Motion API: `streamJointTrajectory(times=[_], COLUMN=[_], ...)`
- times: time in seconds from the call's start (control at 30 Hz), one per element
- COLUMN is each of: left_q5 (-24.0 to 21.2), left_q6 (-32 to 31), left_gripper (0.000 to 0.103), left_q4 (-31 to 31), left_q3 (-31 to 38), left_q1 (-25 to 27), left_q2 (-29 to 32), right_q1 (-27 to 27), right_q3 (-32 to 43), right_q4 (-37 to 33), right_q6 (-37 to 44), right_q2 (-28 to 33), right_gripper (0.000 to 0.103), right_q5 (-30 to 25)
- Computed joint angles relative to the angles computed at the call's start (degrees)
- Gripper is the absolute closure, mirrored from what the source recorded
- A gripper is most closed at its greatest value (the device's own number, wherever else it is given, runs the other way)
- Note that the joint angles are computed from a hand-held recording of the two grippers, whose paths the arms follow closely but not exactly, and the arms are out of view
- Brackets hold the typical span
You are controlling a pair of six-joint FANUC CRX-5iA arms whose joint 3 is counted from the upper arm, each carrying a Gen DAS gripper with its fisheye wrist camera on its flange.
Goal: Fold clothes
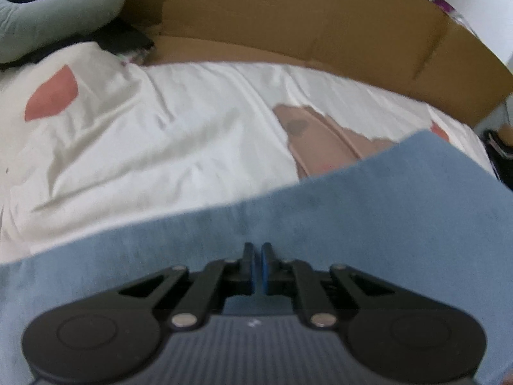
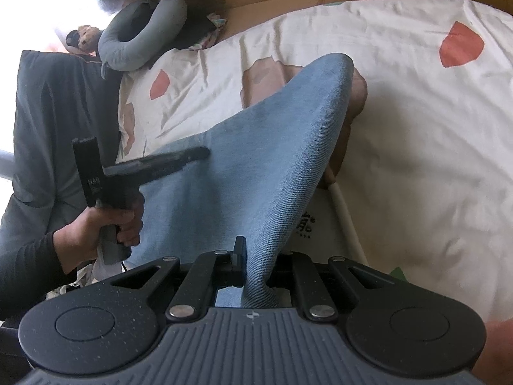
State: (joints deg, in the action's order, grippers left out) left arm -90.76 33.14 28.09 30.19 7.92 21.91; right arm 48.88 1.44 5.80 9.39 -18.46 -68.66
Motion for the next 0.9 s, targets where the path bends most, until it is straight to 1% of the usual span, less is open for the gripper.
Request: streamJointTrajectory(times=[0.07, 0.17, 0.23, 0.37, 0.47, 0.57, 0.73, 0.9], left_q5=[-0.8, -3.4, -4.2, -4.1, -2.7, -2.7, -8.2, -15.4], left_q6=[-2.0, -3.3, -4.8, -7.4, -7.7, -9.0, -12.3, -13.3], left_gripper=[0.096, 0.097, 0.097, 0.097, 0.097, 0.098, 0.098, 0.096], left_q4=[-0.3, -0.3, -0.6, -1.2, -1.0, -1.0, -3.6, -7.1], left_q3=[-1.0, -1.4, -2.3, -4.8, -7.2, -8.6, -6.4, -1.6], left_q1=[0.8, 2.0, 2.5, 3.0, 3.3, 3.4, 3.8, 4.8], left_q2=[-1.1, -1.8, -2.6, -4.4, -5.8, -6.9, -6.4, -5.1], right_q1=[0.0, 0.0, -0.1, -0.1, 0.0, -0.1, -0.2, 0.1], right_q3=[0.1, 0.4, 0.5, 0.7, 0.8, 1.0, 1.1, 1.4], right_q4=[0.1, 0.1, 0.0, 0.1, 0.1, 0.0, -0.1, 0.2], right_q6=[0.2, 0.4, 0.6, 0.7, 0.8, 1.0, 1.2, 1.6], right_q2=[0.1, 0.3, 0.5, 0.6, 0.7, 0.9, 1.0, 1.2], right_gripper=[0.096, 0.096, 0.096, 0.096, 0.096, 0.096, 0.096, 0.096], right_q5=[0.0, -0.2, -0.2, -0.4, -0.5, -0.7, -0.8, -0.7])
